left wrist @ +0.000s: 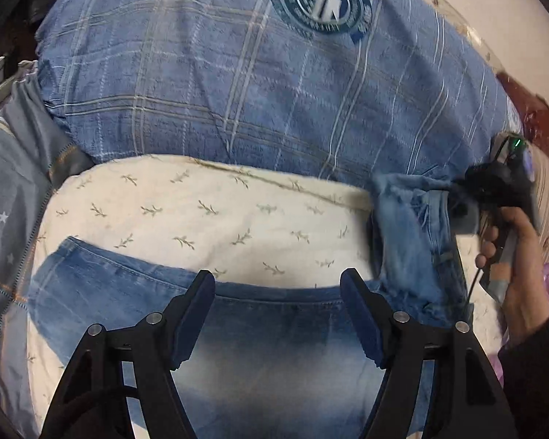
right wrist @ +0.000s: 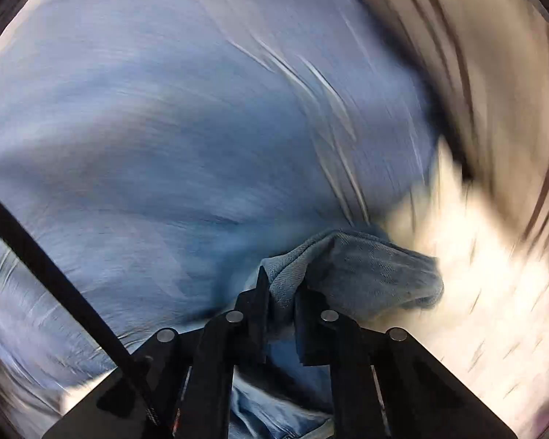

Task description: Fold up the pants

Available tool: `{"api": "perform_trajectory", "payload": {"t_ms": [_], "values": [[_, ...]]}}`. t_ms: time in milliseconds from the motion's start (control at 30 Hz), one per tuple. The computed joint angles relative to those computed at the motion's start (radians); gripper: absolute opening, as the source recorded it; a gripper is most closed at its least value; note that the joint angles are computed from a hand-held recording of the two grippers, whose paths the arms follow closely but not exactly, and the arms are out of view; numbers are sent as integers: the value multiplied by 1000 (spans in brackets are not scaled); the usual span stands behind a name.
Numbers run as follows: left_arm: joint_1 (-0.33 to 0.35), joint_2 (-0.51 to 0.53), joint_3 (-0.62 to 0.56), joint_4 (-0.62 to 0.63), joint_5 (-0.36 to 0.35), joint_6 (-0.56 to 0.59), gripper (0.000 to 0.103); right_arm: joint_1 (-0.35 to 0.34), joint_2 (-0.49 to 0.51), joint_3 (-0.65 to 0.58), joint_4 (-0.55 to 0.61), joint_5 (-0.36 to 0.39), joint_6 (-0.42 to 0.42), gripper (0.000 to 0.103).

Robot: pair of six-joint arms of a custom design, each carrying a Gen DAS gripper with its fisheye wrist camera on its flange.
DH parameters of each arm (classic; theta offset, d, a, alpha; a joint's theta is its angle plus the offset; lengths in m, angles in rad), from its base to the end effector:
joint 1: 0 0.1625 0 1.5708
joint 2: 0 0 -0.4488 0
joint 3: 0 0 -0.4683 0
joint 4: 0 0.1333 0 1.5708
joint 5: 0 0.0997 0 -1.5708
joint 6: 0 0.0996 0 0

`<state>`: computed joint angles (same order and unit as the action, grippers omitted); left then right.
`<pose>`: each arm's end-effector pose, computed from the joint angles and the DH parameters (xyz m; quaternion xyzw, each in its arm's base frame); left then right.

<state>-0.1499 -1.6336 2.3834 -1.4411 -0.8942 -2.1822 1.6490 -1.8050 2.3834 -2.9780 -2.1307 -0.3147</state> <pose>-0.3439 -0.1459 0.1650 -0.0577 0.8633 -0.4280 0.2613 0.1128 -0.4100 0.3595 0.0626 -0.8845 0.3544 0.2968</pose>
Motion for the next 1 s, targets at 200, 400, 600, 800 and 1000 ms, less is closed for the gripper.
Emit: {"api": "perform_trajectory", "payload": {"t_ms": [200,400,600,800,1000], "values": [[-96,-52,-42,200,-12,-143,72,281,3,55,-92,172,-341,9],[-149,-165,-10,282,-45,-310,71,390,47,30,286,408,-357,12],[-131,-262,43,262,-75,-343,72,356,77,72,305,380,-290,83],[-96,-357,71,315,-91,-383,71,203,-148,141,486,411,-295,83],[117,-360,34,376,-42,-201,71,40,-317,171,594,325,-279,83]]}}
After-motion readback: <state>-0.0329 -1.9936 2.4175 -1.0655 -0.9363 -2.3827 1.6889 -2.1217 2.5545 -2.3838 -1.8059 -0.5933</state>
